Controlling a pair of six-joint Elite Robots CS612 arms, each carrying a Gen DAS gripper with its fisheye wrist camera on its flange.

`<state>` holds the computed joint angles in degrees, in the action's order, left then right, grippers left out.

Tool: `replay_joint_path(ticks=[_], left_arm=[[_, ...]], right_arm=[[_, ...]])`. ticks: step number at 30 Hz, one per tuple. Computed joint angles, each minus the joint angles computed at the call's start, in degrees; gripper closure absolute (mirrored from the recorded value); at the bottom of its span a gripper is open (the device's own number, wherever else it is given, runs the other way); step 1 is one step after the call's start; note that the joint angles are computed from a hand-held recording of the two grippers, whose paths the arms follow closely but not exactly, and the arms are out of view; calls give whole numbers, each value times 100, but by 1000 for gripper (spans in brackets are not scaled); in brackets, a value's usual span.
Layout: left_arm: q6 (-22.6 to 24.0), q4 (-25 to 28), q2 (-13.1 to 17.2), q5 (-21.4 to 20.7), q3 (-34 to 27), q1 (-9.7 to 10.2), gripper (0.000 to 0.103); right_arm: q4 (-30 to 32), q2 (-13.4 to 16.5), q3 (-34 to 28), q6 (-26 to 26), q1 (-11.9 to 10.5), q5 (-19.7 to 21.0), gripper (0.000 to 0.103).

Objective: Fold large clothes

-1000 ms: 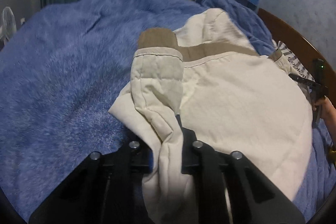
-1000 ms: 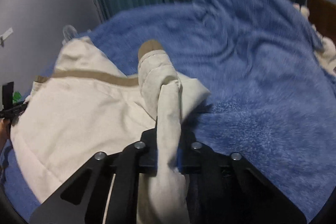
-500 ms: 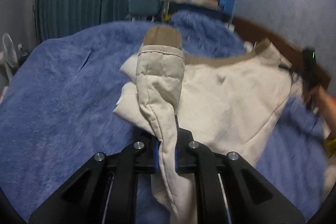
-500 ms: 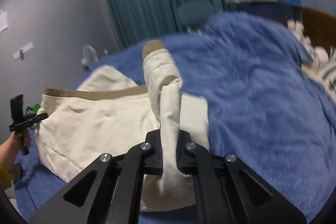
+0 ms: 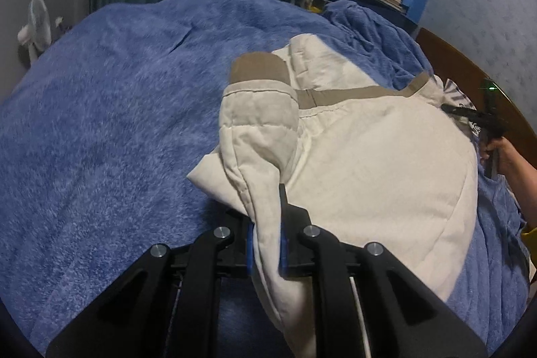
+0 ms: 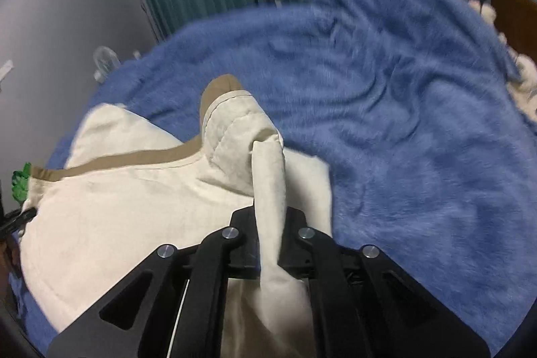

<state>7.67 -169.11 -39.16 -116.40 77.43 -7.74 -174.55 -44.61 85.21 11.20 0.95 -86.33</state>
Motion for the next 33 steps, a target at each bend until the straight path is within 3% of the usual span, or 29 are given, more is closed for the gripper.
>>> replay_joint_path(ticks=[4, 9, 12, 14, 21, 23, 26, 28, 31, 33], left_arm=[[-134, 6, 155, -72, -109, 24, 92], [-96, 134, 222, -116, -219, 6, 91], [-144, 64, 267, -174, -234, 24, 91], [-232, 48, 304, -257, -270, 41, 90], [-307, 178, 450, -600, -430, 126, 86], [-317, 255, 519, -633, -523, 129, 85], [-427, 309, 596, -614, -622, 112, 84], [-440, 262, 570, -527, -590, 86, 84], [-309, 32, 427, -297, -396, 35, 88], [-379, -141, 328, -393, -288, 45, 93]], right_arm=[[645, 351, -418, 7, 83, -217, 84], [686, 267, -288, -231, 67, -118, 75], [686, 167, -180, -376, 75, -581, 28], [664, 168, -146, -350, 0, -363, 29], [885, 432, -383, 283, -397, 1588, 33], [892, 559, -535, 442, -414, 1809, 38], [771, 649, -672, 367, -314, 1618, 67], [539, 582, -596, 140, -210, 1237, 86], [-200, 309, -188, -186, -50, 577, 92], [-742, 122, 116, -288, 0, 402, 94]])
